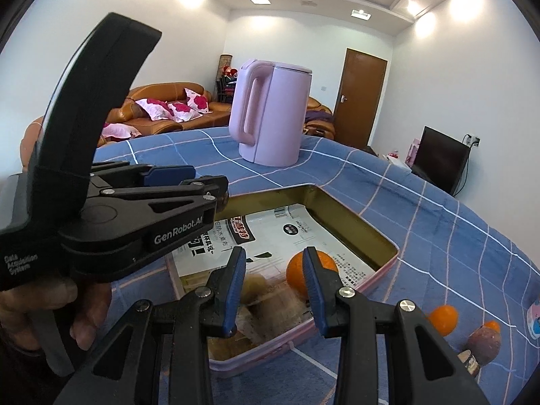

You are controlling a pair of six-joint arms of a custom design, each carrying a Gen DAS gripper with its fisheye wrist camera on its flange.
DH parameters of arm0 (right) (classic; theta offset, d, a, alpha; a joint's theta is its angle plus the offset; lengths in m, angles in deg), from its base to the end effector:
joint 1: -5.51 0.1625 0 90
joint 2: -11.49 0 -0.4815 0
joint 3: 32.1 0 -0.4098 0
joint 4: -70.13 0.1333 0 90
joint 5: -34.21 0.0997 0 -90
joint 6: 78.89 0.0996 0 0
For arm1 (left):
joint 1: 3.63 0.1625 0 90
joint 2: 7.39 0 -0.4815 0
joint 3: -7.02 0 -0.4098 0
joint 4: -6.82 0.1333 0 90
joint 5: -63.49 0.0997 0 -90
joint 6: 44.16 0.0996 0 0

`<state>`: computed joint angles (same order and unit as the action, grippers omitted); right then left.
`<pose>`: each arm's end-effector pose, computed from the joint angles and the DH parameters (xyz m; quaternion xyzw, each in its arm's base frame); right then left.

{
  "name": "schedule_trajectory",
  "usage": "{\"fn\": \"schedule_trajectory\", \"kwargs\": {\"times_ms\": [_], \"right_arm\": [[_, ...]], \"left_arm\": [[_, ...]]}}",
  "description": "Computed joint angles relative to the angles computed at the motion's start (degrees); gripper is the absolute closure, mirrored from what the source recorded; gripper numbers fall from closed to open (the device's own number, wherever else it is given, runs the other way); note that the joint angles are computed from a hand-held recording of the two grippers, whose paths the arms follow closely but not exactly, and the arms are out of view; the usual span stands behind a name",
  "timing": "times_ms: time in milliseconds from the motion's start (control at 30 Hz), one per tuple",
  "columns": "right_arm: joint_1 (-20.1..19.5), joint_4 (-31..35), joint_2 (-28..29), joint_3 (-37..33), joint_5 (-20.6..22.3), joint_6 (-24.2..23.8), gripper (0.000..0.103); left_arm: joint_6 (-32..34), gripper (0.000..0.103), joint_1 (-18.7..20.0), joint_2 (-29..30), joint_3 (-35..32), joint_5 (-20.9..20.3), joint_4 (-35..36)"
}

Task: Organize fruits
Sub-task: 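Open the left tool over the tin while the right tool releases the cylinder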

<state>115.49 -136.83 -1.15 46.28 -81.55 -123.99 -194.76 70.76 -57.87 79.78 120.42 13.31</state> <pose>0.3479 -0.6934 -0.0842 0.3916 -0.7929 0.3676 0.2878 -0.0105 -0.7351 0.2510 0.1819 0.8177 -0.4553 0.3018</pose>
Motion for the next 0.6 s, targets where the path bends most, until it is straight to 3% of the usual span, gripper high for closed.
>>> {"fn": "schedule_trajectory", "kwargs": {"times_ms": [67, 200, 300, 367, 433, 600], "right_arm": [[-0.06, -0.98, -0.22, 0.52, 0.21, 0.47, 0.059], [-0.14, -4.19, -0.77, 2.01, -0.93, 1.67, 0.059], [-0.43, -6.79, -1.73, 3.71, -2.55, 3.36, 0.059], [-0.78, -8.26, -2.58, 4.93, -5.08, 4.75, 0.059], [-1.14, -8.97, -3.52, 6.15, -7.08, 6.27, 0.059], [-2.27, -12.51, -5.70, 8.81, -13.70, 9.95, 0.059]], "left_arm": [[0.05, 0.055, -0.13, -0.26, 0.32, -0.18, -0.41], [-0.25, 0.045, -0.59, -1.02, 1.55, 0.38, -1.22], [0.01, 0.044, -1.17, -1.37, 2.61, 1.22, -1.70], [0.26, 0.044, -1.67, -1.42, 3.26, 1.88, -1.84], [0.84, 0.037, -2.14, -1.30, 3.78, 2.44, -1.98], [2.56, 0.036, -3.56, -0.90, 5.13, 3.88, -2.41]]}}
